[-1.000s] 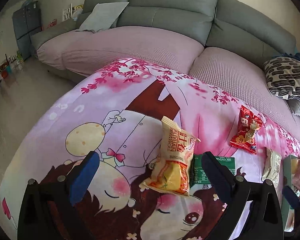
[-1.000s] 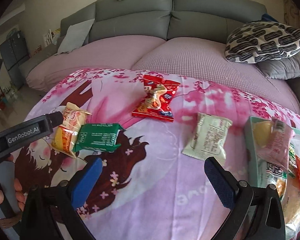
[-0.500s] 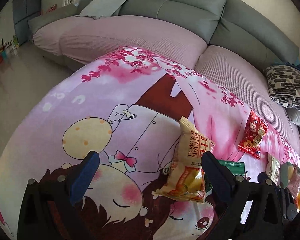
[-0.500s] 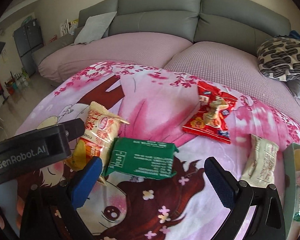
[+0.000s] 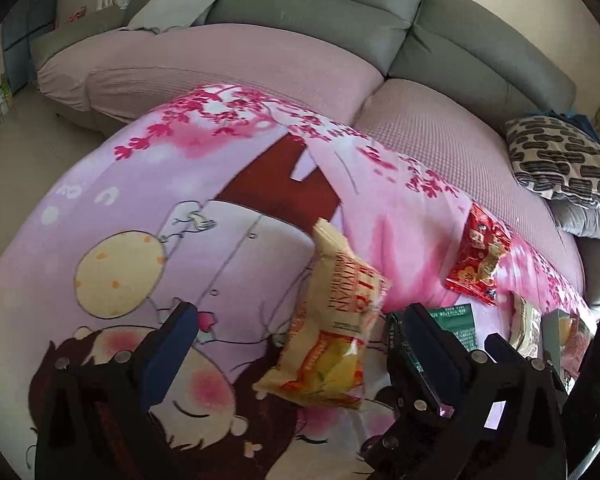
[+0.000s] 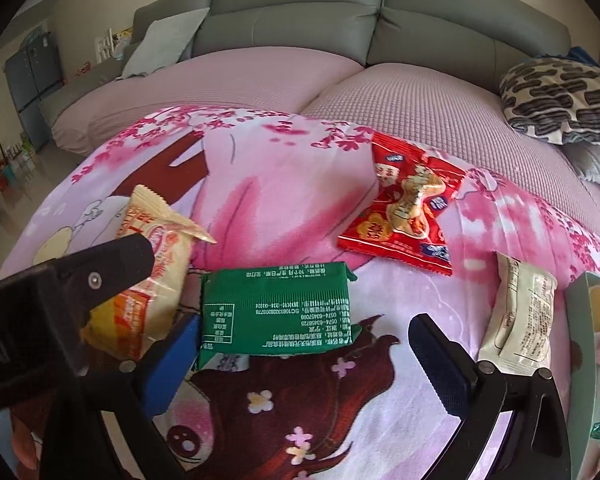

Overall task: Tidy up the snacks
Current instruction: 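Grasp the yellow Swiss roll bag with the left tool while the right grasps the green cracker pack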

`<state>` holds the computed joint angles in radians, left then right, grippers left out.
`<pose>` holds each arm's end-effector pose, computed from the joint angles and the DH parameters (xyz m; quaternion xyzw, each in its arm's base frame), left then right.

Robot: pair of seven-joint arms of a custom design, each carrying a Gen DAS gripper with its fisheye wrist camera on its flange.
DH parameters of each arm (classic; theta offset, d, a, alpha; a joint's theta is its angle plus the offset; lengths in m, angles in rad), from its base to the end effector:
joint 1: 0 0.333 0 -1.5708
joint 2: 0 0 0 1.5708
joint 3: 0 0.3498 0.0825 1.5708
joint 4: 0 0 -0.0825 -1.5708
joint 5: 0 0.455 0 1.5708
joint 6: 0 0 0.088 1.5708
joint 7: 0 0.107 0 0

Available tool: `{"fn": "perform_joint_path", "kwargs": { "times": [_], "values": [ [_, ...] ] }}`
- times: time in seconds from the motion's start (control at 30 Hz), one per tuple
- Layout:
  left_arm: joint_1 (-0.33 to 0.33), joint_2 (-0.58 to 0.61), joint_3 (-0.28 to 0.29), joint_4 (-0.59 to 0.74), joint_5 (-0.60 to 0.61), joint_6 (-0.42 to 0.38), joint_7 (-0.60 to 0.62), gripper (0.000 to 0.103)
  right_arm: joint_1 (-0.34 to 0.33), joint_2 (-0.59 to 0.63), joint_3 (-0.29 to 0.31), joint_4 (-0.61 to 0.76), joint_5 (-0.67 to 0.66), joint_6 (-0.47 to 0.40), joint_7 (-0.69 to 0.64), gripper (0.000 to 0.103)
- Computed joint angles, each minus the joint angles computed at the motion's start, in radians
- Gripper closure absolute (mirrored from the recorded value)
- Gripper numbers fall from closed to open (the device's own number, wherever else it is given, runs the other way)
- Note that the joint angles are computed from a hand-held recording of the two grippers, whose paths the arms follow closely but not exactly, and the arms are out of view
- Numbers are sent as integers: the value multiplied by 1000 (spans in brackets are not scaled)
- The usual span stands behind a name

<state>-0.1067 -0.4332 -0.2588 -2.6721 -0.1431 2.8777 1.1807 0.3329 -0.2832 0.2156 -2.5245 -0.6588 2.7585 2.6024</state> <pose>0.4435 -0.1604 0.4284 -0.7172 0.6240 -0.2782 0.1372 0.4250 0.2902 0.4126 -0.6961 0.6430 -0.2200 0.2314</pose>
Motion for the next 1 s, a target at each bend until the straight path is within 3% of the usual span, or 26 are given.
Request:
{"fn": "perform_joint_path", "kwargs": {
  "times": [0.13,0.3,0.4,0.47,0.57,0.67,1.0],
  "values": [
    [-23,25,11,11,-20,1,12,2,-10,-15,-12,-19,7,24,0,1],
    [-32,44,17,17,-41,-1,19,11,-13,-25,-22,-38,42,75,-28,21],
    [-27,47,11,19,-35,-6,12,24,-26,-30,-10,-41,41,89,-25,31],
    [-34,47,16,18,-40,-3,16,39,-26,-33,-11,-44,51,94,-34,34],
    [-84,53,59,14,-96,21,70,55,-25,-39,-12,-48,67,94,-47,36],
    [-43,50,14,19,-61,10,41,60,-26,-55,-11,-57,79,91,-51,36],
    [-74,12,13,13,-84,11,52,63,-28,-154,0,-101,111,57,-64,37]
  ]
}}
